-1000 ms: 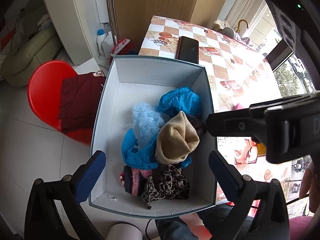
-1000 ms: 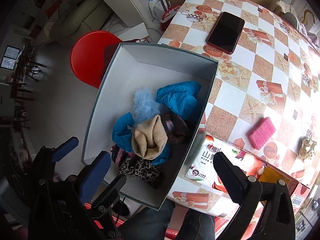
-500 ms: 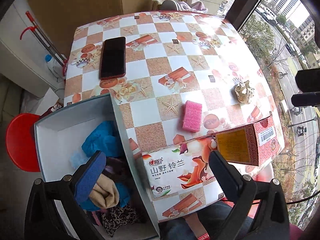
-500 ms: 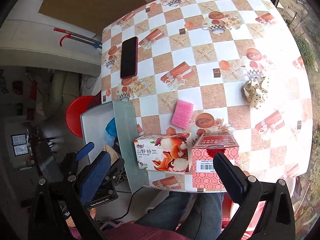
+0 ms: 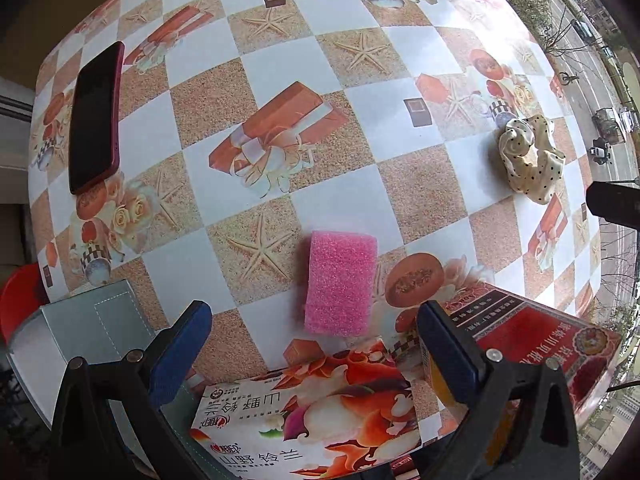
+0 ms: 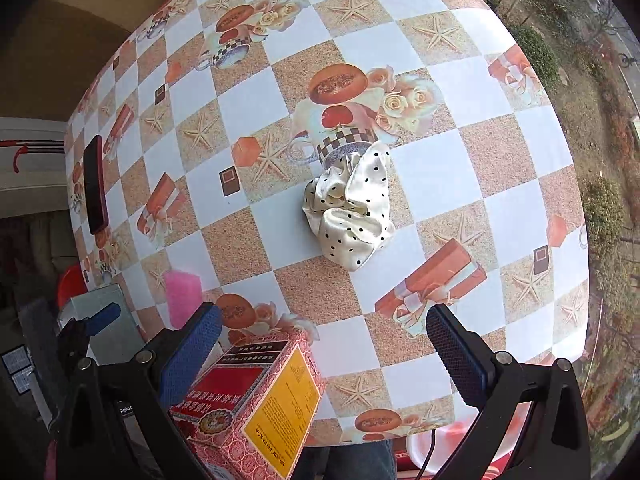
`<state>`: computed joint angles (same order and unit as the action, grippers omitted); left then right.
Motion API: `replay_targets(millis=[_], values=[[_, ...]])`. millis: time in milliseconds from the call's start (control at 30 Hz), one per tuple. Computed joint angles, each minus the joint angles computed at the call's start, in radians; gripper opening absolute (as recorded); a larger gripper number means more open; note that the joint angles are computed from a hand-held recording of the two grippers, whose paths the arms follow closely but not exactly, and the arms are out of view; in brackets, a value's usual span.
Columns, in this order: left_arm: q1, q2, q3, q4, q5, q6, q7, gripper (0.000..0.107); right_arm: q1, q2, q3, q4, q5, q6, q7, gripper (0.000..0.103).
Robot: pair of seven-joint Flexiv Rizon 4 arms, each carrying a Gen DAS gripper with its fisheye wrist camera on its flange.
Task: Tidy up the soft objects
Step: 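Move the left tool to the pink sponge while the right tool approaches the cream polka-dot scrunchie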
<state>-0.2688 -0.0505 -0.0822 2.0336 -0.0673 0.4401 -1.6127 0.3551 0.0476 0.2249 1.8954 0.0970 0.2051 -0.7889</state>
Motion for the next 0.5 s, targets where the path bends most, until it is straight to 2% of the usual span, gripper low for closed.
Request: replay_targets(millis=[233, 500], values=[[-0.011, -0.09, -0.009, -0.036, 0.019, -0.034, -0.044, 0.103, -0.008, -0.12, -0.017, 0.001, -0.047, 0.046, -0.051, 0.103], [-0.03, -0.127, -0.004, -0.036, 0.055, -0.059, -0.091, 0.103, -0.013, -0.178, -0.016, 0.024, -0.083, 0.071, -0.103, 0.103]])
